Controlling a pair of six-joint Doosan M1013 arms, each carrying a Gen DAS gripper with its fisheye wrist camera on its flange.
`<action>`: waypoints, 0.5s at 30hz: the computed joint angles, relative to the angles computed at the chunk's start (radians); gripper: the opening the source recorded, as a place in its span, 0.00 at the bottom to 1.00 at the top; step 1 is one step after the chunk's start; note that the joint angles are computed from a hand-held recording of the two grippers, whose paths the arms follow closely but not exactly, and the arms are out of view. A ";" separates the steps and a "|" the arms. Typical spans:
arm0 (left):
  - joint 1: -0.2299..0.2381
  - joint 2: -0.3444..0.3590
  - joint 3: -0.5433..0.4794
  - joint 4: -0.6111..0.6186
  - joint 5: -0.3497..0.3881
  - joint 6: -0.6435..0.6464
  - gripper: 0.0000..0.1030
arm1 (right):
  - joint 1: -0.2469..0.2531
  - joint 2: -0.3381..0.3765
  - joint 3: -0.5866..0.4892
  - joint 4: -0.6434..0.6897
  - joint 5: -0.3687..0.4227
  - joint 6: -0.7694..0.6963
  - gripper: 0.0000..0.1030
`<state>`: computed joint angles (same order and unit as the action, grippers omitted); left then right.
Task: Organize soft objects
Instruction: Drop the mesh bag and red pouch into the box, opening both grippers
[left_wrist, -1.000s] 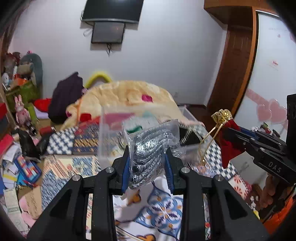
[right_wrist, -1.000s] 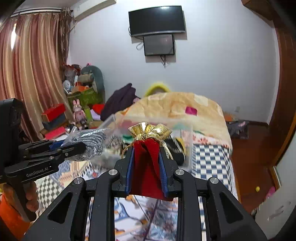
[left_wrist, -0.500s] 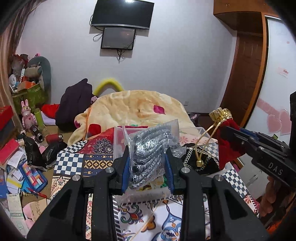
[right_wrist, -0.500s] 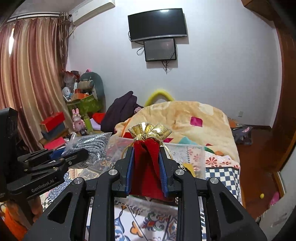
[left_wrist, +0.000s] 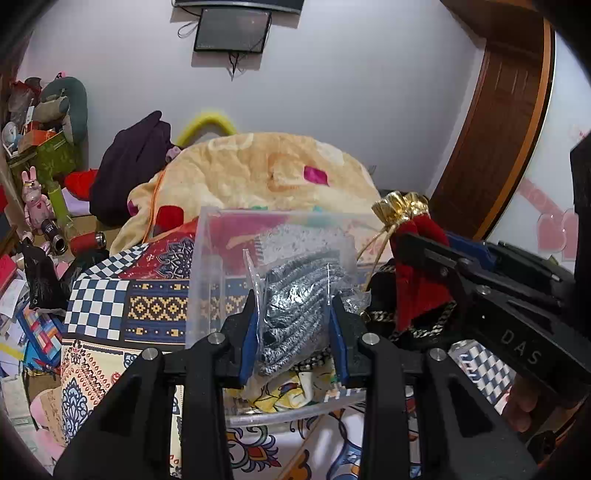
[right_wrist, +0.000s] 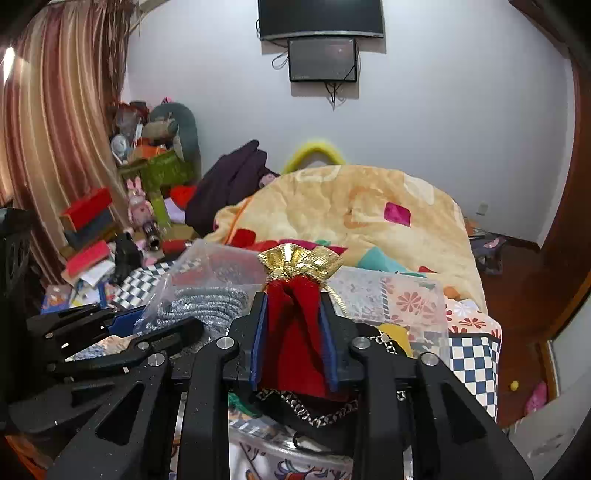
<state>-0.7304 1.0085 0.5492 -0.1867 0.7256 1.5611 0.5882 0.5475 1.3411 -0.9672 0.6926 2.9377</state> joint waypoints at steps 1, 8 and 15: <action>-0.001 0.006 -0.010 0.006 0.012 -0.004 0.32 | -0.001 0.003 -0.004 0.011 0.006 -0.013 0.25; -0.001 0.023 -0.042 0.007 0.066 0.012 0.50 | 0.006 0.000 -0.004 0.037 0.032 -0.044 0.54; -0.001 -0.072 0.111 -0.027 -0.058 0.071 0.57 | 0.017 -0.046 0.042 -0.038 0.016 0.027 0.60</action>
